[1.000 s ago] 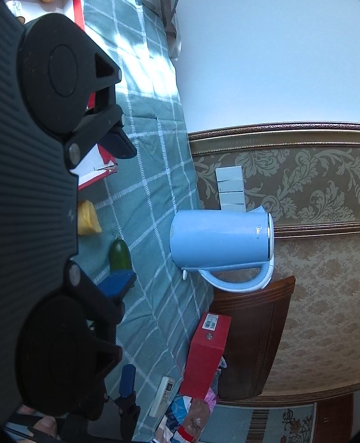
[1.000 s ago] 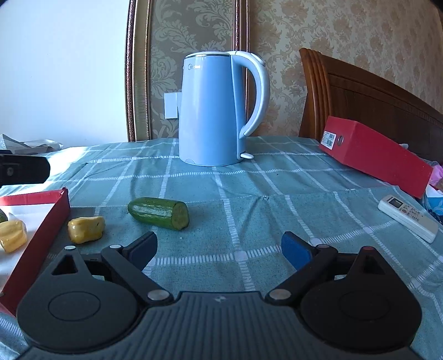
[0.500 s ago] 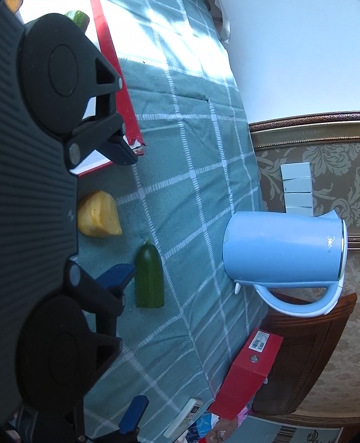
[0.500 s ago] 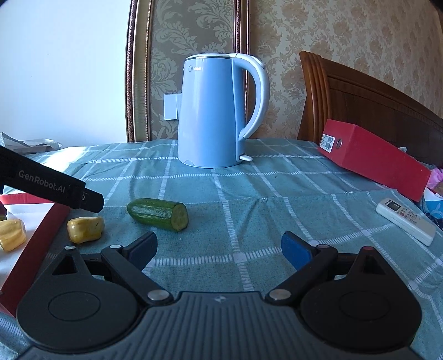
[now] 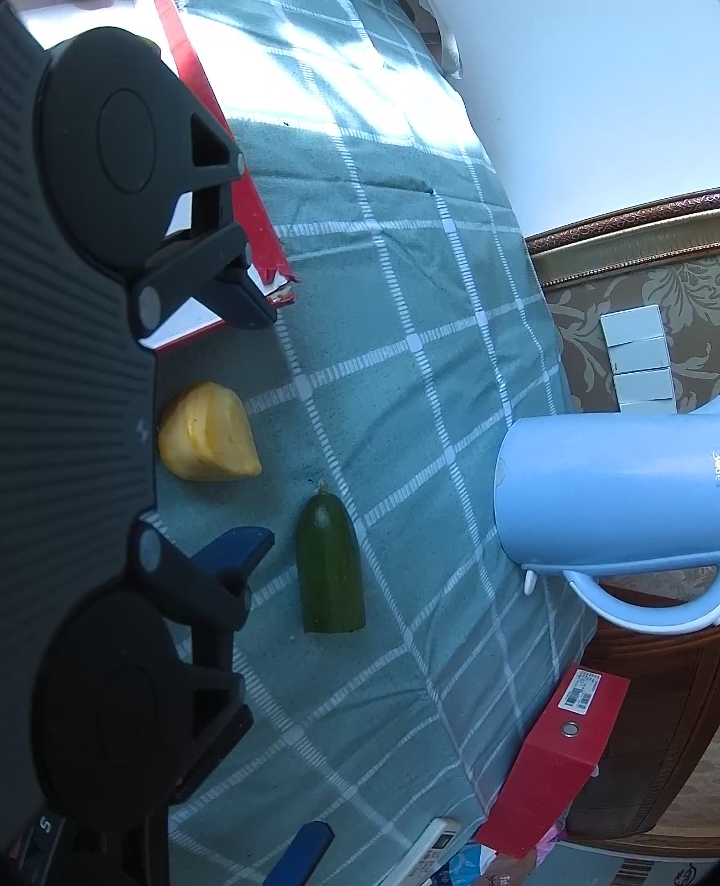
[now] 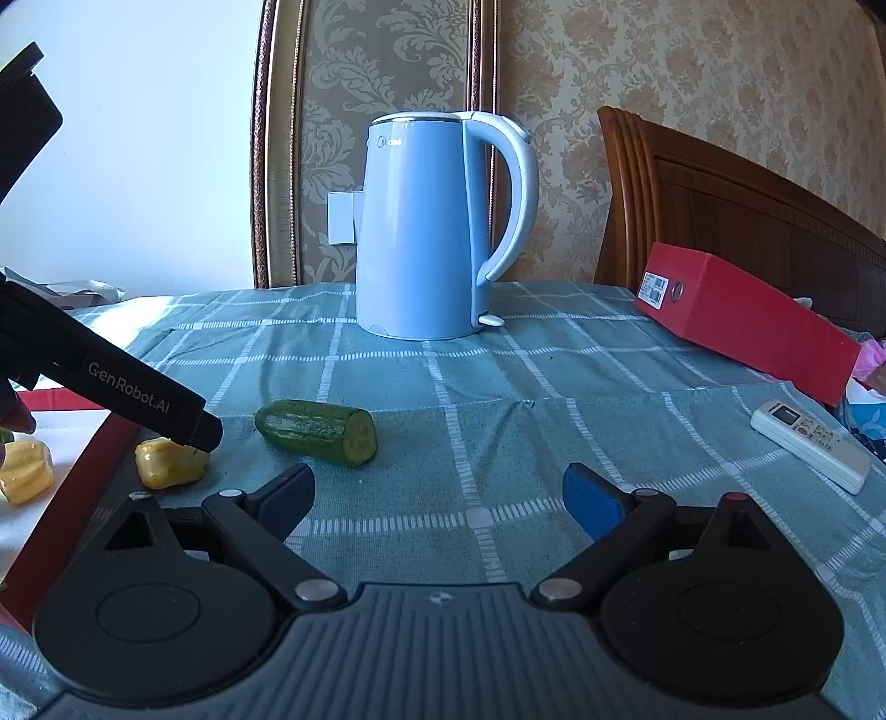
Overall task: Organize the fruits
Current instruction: 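Lower the left tool onto the yellow pepper chunk and close it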
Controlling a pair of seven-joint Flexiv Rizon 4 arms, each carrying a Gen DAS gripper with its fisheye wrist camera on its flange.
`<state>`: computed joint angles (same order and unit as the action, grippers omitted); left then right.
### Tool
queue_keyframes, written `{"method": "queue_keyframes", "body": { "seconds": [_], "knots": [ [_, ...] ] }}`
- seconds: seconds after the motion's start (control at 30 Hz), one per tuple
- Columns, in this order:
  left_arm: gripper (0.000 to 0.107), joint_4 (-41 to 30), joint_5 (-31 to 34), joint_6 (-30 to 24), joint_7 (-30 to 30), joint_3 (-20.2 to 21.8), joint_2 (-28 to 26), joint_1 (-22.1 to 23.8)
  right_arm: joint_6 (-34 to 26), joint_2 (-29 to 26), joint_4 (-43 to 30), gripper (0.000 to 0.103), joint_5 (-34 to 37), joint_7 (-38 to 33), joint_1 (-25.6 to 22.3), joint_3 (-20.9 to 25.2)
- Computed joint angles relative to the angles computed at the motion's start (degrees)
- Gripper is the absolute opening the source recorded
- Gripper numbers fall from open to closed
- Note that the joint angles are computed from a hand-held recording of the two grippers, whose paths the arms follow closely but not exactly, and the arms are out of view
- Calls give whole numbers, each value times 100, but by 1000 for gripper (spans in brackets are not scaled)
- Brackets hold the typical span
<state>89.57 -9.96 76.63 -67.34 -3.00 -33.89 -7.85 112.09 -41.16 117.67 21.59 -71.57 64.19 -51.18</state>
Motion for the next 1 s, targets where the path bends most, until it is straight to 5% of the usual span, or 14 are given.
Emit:
{"method": "queue_keyframes", "body": {
  "seconds": [0.1,0.3,0.7,0.9,1.0],
  "knots": [
    [72,222,-442,166,731,-546,65,304,3,2,-1,97,2,-4,-5,6],
    [70,-159,-55,-192,67,115,-145,-106,29,14,6,97,34,6,-22,17],
    [67,-537,409,-884,-294,312,-253,-254,24,-1,1,97,68,26,-1,0],
    [41,-606,480,-954,-632,381,-261,-251,25,-9,-8,97,74,47,-9,3],
    [39,-564,464,-917,-627,306,-240,-183,26,-13,-8,97,68,50,-14,2]
  ]
}}
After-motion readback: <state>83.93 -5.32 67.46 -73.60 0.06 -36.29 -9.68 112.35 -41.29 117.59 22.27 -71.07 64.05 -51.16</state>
